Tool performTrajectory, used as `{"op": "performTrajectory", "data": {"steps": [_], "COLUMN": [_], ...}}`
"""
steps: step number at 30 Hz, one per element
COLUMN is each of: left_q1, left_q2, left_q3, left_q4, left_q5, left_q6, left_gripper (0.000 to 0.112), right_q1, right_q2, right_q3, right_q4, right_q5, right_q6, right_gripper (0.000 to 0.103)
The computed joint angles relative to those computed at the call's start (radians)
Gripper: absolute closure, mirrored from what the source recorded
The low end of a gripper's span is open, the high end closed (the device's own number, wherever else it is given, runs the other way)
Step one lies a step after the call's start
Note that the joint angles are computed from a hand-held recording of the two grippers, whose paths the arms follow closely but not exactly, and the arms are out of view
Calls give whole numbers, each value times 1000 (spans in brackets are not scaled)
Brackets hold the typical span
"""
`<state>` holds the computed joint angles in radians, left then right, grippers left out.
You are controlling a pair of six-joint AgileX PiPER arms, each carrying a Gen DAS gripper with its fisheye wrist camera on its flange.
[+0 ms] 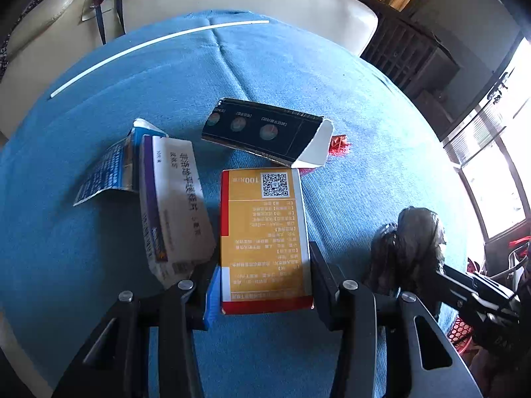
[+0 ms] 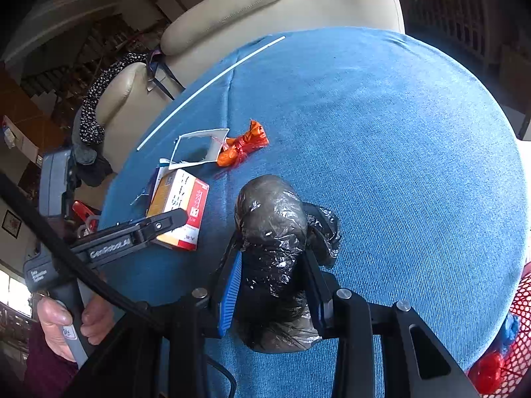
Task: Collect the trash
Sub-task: 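Grasp the yellow medicine box with the left tool, then carry the black bag and yellow box over the red basket with both tools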
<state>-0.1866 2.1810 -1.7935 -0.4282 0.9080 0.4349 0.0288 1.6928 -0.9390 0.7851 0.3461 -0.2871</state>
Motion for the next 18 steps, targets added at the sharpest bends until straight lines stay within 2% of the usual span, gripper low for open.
{"op": "performTrajectory", "data": {"steps": [11,18], "left_q1": [43,24], "left_q2": [-208,-291], "left_q3": [258,346], "left_q4": [-69,-86], "left_q5": [-74,-110], "left_q6": [116,142], "left_gripper": [64,64], "right_q1": [27,25], "right_q2": [-56,-114], "right_q3": [36,92], "right_q4": [-23,3], "right_q5": [-24,-37], "right_q6": [22,-7], "right_gripper": [64,64]}}
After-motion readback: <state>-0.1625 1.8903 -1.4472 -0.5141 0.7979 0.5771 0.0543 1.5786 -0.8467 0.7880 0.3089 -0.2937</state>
